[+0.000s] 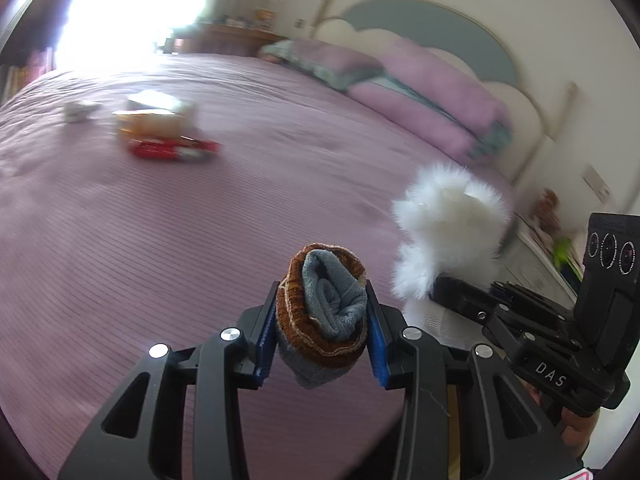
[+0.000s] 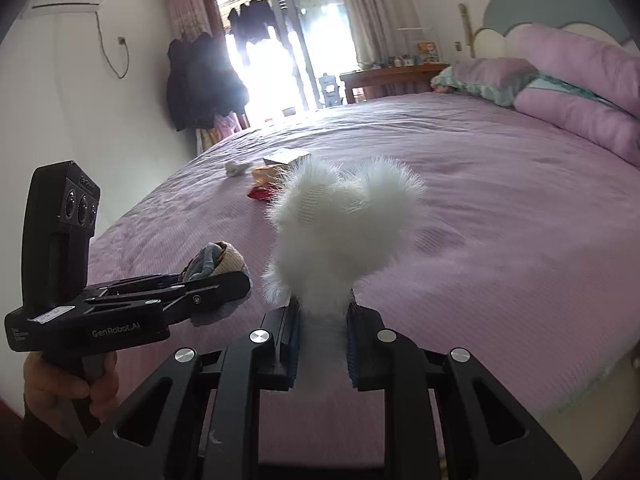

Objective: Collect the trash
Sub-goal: 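Carry the sock and white fluff to the yellow bin and release both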

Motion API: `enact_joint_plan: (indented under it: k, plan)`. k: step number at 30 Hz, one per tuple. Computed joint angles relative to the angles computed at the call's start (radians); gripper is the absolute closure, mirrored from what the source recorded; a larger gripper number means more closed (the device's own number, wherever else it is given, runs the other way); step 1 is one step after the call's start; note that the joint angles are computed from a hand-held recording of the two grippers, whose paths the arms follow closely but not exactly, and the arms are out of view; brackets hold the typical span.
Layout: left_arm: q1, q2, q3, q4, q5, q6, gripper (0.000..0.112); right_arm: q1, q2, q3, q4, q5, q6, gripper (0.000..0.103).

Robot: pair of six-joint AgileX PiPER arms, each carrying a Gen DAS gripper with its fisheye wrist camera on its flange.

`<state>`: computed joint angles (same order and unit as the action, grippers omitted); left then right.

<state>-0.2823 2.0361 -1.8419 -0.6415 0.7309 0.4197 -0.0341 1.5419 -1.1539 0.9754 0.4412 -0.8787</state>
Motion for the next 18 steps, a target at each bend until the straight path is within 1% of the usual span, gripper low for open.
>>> enact_joint_plan:
  k: [3, 4, 6, 8, 11, 12, 13, 15, 18]
  plan:
    - [-0.064, -0.036, 0.070, -0.037, -0.009, 0.053, 0.074, -0.091, -0.109, 0.143, 0.112, 0.025, -0.110, 0.085]
    - [-0.086, -0.044, 0.088, -0.045, -0.011, 0.068, 0.074, -0.141, -0.151, 0.201, 0.153, 0.047, -0.154, 0.085]
    - [-0.133, -0.054, 0.120, -0.060, -0.014, 0.096, 0.074, -0.204, -0.204, 0.278, 0.174, 0.060, -0.185, 0.085]
    - [-0.173, -0.051, 0.136, -0.070, -0.007, 0.117, 0.074, -0.300, -0.257, 0.368, 0.180, 0.078, -0.200, 0.085]
    - [-0.231, -0.032, 0.149, -0.067, 0.002, 0.133, 0.074, -0.462, -0.311, 0.478, 0.200, 0.139, -0.261, 0.084]
    - [-0.248, -0.024, 0.148, -0.060, 0.004, 0.127, 0.074, -0.495, -0.325, 0.507, 0.194, 0.139, -0.264, 0.085]
    - [-0.266, -0.014, 0.150, -0.055, 0.007, 0.124, 0.074, -0.558, -0.334, 0.547, 0.207, 0.156, -0.294, 0.085]
    - [-0.305, 0.019, 0.141, -0.056, 0.026, 0.128, 0.074, -0.618, -0.329, 0.584, 0.222, 0.183, -0.314, 0.085]
    - [-0.362, 0.060, 0.139, -0.053, 0.028, 0.126, 0.074, -0.689, -0.327, 0.646, 0.235, 0.182, -0.355, 0.085]
